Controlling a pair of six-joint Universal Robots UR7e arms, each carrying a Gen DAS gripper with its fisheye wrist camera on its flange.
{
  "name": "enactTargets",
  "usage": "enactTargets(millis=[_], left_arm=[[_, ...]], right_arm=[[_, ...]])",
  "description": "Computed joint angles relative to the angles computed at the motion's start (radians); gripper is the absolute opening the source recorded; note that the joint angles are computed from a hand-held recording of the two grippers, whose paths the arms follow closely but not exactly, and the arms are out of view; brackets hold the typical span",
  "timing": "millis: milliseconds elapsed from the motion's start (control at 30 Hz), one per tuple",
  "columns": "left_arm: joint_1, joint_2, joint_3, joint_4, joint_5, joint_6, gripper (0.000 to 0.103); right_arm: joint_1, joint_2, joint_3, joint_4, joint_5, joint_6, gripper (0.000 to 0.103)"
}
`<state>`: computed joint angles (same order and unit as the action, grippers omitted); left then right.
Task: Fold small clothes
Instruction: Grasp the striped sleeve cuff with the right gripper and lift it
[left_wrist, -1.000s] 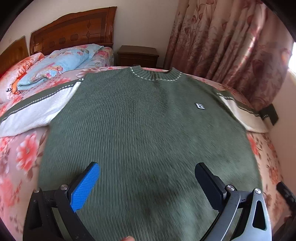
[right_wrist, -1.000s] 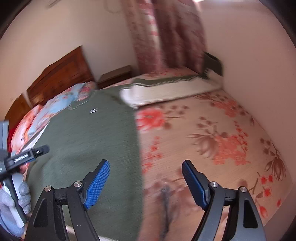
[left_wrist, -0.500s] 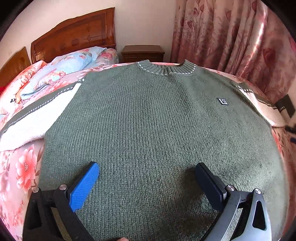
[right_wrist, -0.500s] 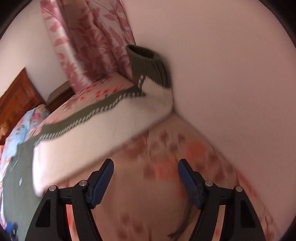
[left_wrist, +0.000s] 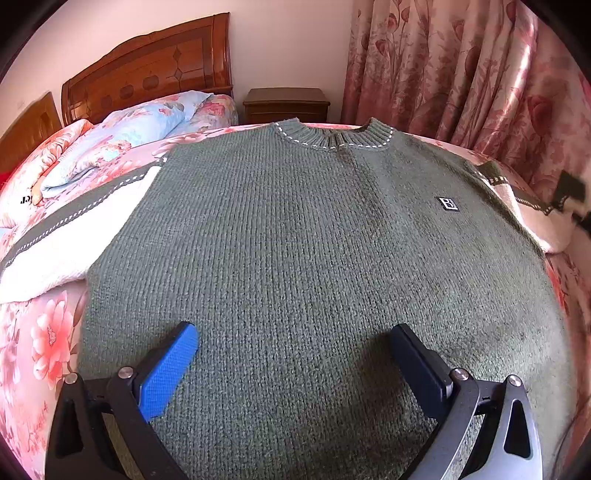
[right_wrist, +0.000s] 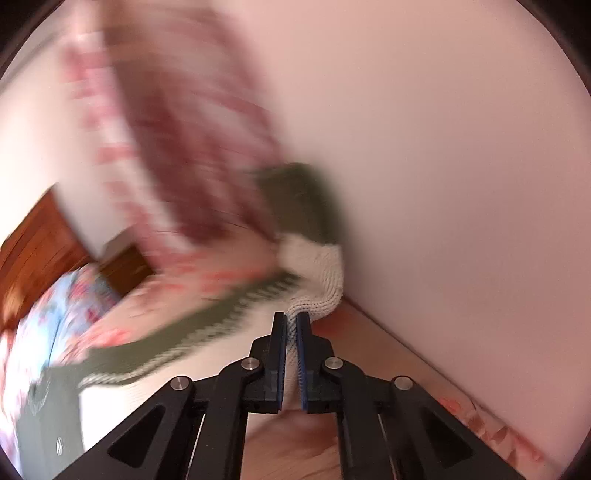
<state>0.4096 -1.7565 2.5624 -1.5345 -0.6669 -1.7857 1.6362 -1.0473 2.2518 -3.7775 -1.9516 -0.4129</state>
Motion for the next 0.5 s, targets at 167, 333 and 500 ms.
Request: enactTargets(millis=[167, 333, 500], left_arm=[[-0.002, -0.017, 0.008, -0.003, 0.006, 0.005, 0.103], [-0.026, -0.073, 0.036, -0.019, 0.011, 0.008, 0.103], [-0.061, -0.178, 0.077, -0.032, 0.026, 0.001, 0.103]], right_arm=[[0.233, 0.095, 0.048, -0.162, 0.04, -0.359, 0.005], [0.406, 0.205, 0.086, 0.009, 0.068, -0.595, 0.016], [0.438, 0.249, 0.126, 0.131, 0.009, -0.632, 0.022]])
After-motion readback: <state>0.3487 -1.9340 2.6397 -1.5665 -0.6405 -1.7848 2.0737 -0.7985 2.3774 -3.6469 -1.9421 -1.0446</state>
